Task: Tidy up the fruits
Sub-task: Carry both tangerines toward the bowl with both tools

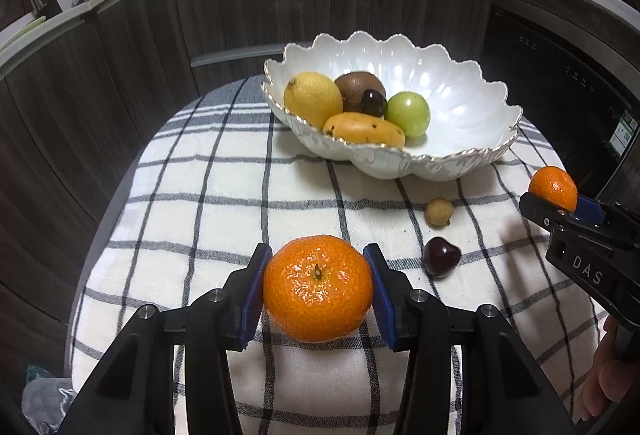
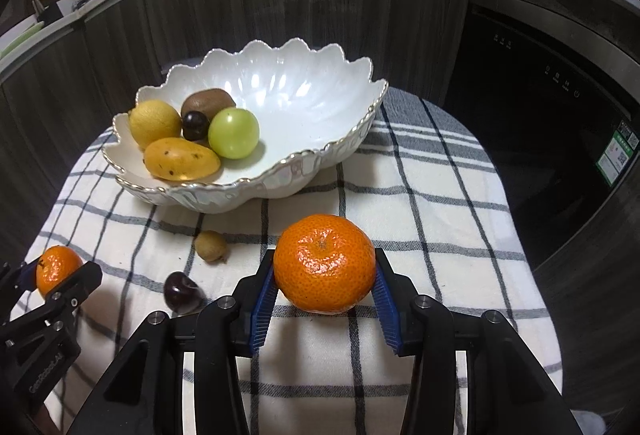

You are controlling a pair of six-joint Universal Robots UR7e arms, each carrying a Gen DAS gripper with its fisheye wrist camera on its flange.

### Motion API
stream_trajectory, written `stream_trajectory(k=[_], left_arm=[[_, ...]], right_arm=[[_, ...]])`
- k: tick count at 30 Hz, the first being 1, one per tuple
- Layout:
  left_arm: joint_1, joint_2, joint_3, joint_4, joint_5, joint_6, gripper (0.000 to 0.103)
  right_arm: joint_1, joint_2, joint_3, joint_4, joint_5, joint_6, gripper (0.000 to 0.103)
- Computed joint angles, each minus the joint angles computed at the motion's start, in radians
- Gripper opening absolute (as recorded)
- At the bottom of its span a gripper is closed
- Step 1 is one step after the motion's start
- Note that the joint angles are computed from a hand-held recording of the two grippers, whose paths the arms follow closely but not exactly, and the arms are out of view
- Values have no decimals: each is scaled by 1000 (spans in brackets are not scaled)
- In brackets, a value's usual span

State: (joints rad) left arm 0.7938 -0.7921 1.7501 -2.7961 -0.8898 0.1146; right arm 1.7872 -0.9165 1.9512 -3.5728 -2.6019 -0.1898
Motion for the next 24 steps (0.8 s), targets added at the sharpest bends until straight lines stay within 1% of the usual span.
stream_trajectory(k=[4, 11, 16, 24], left_arm=[[-9, -6, -11, 2, 0, 3, 46], [-20, 10, -72, 24, -13, 8, 46], [-28, 39, -147, 45, -31, 25, 46], [-35, 100, -278, 72, -53, 69, 46]], right_arm=[[12, -15, 3, 17, 3, 16, 46], [32, -31, -25, 24, 7, -11, 46], [40, -42, -59, 32, 12, -43, 46], [37, -63, -126, 74, 38, -87, 46]])
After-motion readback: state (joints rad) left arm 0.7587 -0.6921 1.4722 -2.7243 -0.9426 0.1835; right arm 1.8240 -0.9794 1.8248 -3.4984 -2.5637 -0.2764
